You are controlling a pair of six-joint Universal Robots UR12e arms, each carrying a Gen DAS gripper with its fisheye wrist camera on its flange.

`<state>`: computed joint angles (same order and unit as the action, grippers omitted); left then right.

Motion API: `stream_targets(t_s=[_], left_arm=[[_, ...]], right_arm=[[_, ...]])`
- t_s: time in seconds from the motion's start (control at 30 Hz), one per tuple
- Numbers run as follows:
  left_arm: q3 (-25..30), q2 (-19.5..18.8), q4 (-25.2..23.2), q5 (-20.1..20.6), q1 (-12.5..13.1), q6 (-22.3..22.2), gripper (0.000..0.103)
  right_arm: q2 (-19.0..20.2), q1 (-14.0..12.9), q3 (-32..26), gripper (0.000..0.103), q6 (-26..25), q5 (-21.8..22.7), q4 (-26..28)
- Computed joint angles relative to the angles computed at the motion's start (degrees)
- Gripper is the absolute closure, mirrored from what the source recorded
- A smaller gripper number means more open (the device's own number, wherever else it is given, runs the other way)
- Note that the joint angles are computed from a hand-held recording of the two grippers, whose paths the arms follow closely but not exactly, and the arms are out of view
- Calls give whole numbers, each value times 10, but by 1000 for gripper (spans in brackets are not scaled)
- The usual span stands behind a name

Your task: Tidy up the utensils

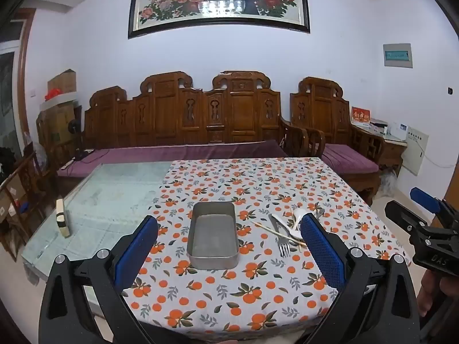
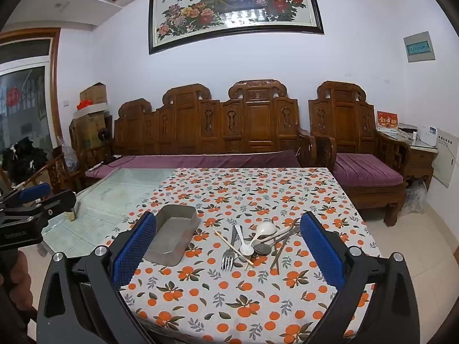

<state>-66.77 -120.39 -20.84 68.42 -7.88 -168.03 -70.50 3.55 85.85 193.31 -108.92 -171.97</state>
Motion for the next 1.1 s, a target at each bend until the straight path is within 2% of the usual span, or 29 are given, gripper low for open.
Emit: stream_targets(t_s=[1.1], left_arm=[[-5, 0, 10, 0, -3, -6, 7]], right_arm=[[0, -2, 4, 3, 3, 2, -5]])
